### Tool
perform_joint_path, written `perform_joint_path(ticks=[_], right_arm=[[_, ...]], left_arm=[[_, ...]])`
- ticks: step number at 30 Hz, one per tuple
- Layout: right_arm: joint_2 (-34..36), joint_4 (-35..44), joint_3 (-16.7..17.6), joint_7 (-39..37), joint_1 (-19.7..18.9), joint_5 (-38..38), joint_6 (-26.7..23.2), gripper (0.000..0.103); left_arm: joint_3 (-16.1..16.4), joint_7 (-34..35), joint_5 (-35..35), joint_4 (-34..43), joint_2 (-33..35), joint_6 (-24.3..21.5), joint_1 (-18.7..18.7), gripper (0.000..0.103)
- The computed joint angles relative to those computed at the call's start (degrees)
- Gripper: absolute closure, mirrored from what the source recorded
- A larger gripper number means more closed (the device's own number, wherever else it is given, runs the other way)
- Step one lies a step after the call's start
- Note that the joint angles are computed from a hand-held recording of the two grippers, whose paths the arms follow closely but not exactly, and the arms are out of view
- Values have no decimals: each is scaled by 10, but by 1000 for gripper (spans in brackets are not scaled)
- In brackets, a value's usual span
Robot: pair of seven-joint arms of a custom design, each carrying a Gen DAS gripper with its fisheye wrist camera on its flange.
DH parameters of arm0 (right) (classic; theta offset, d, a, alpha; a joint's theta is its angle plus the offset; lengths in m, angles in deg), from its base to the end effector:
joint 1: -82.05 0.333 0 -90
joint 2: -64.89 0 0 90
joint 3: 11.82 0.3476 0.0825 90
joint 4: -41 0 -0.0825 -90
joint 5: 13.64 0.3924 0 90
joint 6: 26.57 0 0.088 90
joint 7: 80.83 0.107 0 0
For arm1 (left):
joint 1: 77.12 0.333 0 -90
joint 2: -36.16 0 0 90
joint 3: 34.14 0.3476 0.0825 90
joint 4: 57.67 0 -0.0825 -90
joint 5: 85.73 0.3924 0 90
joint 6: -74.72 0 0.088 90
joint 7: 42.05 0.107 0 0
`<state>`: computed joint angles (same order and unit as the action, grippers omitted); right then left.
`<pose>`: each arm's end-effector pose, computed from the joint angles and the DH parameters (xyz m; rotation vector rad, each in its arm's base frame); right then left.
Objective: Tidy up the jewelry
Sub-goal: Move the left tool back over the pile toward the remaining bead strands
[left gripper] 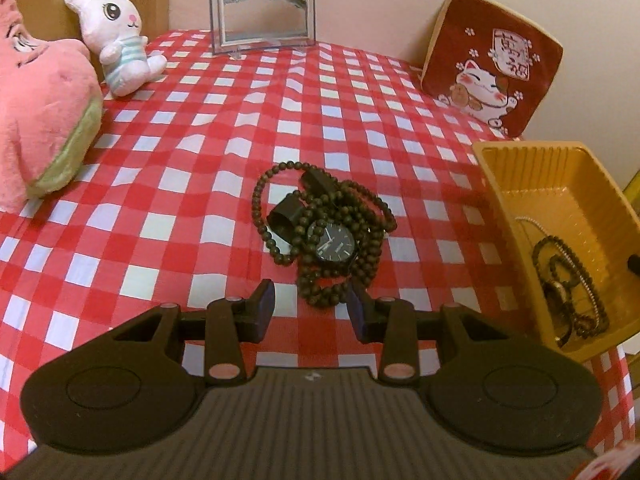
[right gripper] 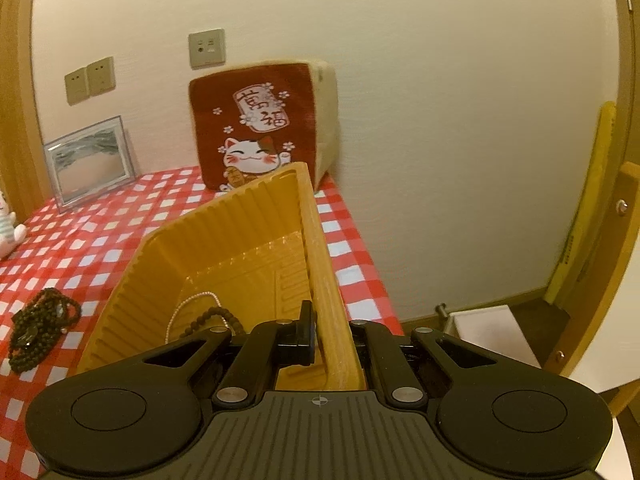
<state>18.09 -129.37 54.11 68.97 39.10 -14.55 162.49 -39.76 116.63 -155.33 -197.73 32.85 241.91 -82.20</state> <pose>0.3392 0.1182 0.3676 -1.2121 2.0259 -1.0112 0.4941 -0.0343 0.3803 -1.6643 2.1528 -0.9137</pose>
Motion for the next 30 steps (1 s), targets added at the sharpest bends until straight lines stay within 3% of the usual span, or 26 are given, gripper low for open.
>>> perform_joint_path(ticks=[7, 30], right_arm=[[-9, -5, -10, 13, 15, -6, -22, 98], [0, 0, -18, 26, 11, -29, -29, 98]], left_arm=[[-6, 14, 1, 11, 17, -3, 4, 68], [-38, 5, 29, 40, 64, 14, 30, 68]])
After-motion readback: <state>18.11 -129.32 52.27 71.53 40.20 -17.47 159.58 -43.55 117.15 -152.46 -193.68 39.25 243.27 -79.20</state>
